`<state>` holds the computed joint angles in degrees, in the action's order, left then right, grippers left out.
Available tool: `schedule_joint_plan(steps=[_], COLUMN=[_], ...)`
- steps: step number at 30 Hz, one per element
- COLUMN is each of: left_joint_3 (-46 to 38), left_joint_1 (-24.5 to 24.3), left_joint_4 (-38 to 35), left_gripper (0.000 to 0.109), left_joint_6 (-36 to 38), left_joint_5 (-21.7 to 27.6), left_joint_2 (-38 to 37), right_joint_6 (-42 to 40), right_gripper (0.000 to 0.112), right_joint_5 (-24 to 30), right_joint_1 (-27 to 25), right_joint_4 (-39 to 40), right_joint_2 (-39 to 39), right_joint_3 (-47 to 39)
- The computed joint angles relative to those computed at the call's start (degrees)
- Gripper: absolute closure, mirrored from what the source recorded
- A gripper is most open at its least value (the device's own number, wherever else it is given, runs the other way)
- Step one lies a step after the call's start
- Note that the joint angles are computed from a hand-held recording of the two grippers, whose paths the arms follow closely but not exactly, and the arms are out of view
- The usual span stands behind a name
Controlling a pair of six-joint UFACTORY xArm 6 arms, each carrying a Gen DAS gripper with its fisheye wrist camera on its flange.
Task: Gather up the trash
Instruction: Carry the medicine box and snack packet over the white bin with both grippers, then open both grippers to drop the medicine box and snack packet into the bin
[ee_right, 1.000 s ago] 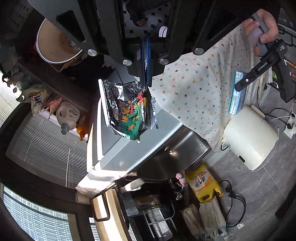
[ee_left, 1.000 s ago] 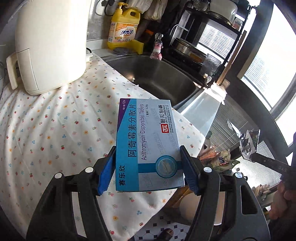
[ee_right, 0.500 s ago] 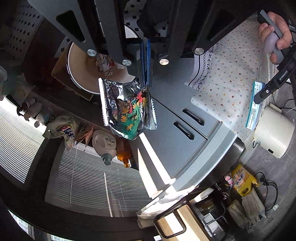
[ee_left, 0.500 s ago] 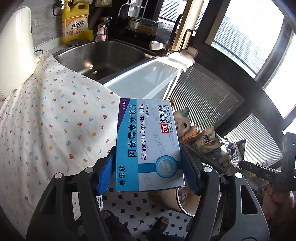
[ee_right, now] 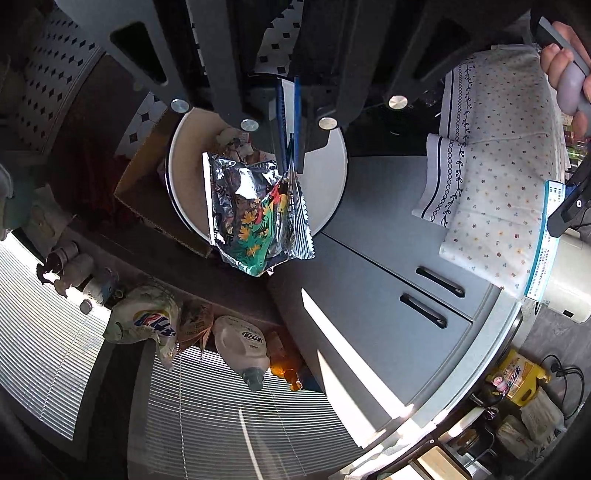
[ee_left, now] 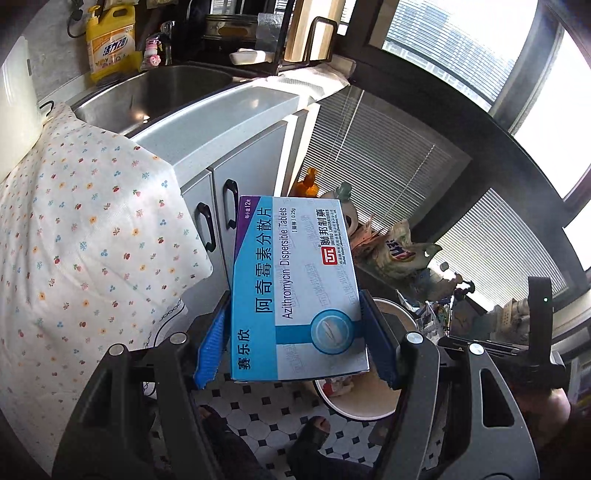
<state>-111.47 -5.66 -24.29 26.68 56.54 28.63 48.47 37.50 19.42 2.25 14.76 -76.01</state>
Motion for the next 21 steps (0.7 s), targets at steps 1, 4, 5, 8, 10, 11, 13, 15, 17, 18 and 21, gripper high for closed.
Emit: schedule_joint_plan(steps=[1,4,5,8,10,11,13,15,17,18,21], left_joint_3=[1.2,3.9,4.7,6.4,7.6,7.9,8.4,8.8,9.2,9.2,9.2], left_joint_1=[-0.2,-0.4,-0.4,-0.5,-0.7,-1.0,-1.5,-2.4,-3.4,-4.0,-5.8], left_joint_4=[0.3,1.2,1.5,1.8,1.8,1.7,1.5,1.1,0.6,0.4,-0.1], left_gripper=[0.042,0.042,0.042,0.042,0.042,0.042,0.042,0.042,0.042,0.042,0.042], left_joint_6=[-0.2,-1.1,-1.5,-2.1,-2.0,-2.0,-1.8,-1.5,-1.1,-1.0,-0.7], left_joint_5=[-0.3,-0.6,-0.6,-0.6,-0.8,-0.7,-0.5,-0.6,-0.5,-0.4,-0.1], left_joint_2=[-0.6,-2.0,-2.4,-3.1,-3.7,-3.7,-3.8,-3.9,-3.8,-3.7,-3.2], right_joint_6=[-0.6,-2.0,-2.5,0.0,0.7,1.3,3.0,4.4,6.1,6.9,9.7], right_gripper=[0.106,0.102,0.092,0.059,0.059,0.060,0.060,0.060,0.060,0.060,0.060], right_joint_5=[-0.4,-1.7,-2.0,-4.5,-5.3,-5.6,-6.2,-6.4,-6.8,-6.9,-6.9], right_joint_1=[-0.2,-0.7,-0.9,-1.3,-1.5,-1.7,-1.8,-1.9,-1.8,-1.8,-1.7], right_joint_4=[1.0,3.3,4.0,2.2,1.2,1.0,-0.4,-2.0,-3.2,-3.7,-6.0], right_joint_2=[0.1,0.5,0.6,-0.6,-1.8,-2.6,-4.6,-6.9,-9.6,-11.1,-15.7], right_joint_3=[0.7,2.2,2.5,4.6,5.8,6.6,8.6,10.8,13.5,14.9,19.2])
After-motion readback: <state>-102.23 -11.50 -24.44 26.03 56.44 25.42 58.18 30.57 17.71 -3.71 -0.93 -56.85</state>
